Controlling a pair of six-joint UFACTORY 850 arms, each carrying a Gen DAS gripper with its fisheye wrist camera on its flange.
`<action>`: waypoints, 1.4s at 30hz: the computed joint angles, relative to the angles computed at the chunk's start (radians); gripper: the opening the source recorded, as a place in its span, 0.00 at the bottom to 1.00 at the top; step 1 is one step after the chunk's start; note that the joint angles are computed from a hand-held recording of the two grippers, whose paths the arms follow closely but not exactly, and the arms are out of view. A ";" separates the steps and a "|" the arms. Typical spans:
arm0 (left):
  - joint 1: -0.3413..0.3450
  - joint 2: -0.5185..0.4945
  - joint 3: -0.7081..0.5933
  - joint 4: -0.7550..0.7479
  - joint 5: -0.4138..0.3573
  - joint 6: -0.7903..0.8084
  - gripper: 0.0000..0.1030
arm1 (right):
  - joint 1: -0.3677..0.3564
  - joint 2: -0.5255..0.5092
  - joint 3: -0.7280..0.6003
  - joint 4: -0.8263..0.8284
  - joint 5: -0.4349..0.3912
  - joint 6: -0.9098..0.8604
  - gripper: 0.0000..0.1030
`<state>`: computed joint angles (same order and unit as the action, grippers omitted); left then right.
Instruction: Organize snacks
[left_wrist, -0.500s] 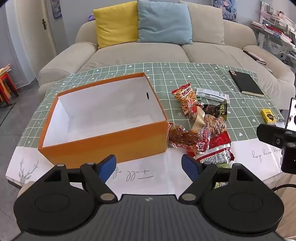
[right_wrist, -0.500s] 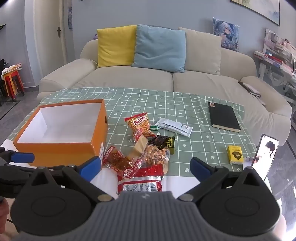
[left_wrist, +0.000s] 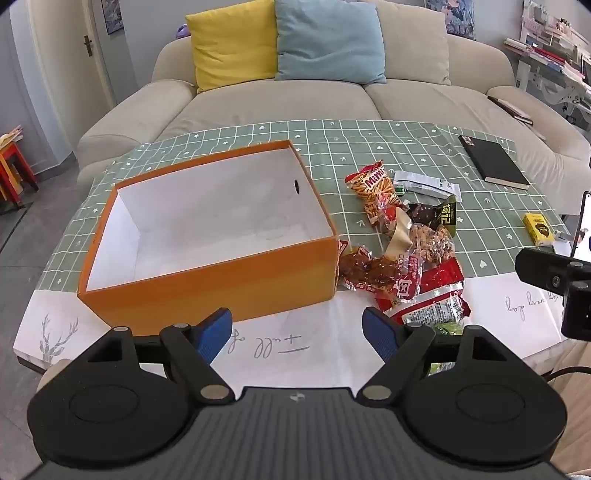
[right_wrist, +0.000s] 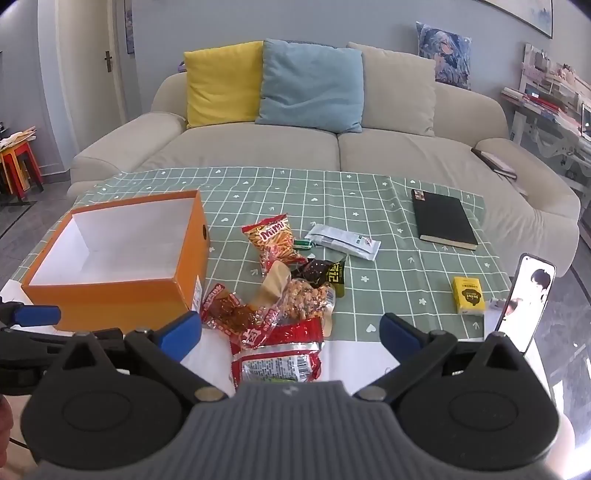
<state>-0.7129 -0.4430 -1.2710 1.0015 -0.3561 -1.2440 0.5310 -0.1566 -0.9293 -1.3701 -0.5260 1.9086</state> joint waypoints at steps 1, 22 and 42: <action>0.000 0.002 0.002 0.001 0.000 -0.001 0.91 | 0.002 -0.002 -0.001 0.003 -0.001 -0.001 0.96; -0.009 -0.005 -0.009 -0.043 -0.013 0.051 0.91 | -0.011 -0.004 -0.011 0.073 0.021 -0.061 0.96; -0.008 -0.014 -0.021 -0.095 -0.018 0.104 0.91 | -0.009 -0.011 -0.022 0.125 0.025 -0.119 0.96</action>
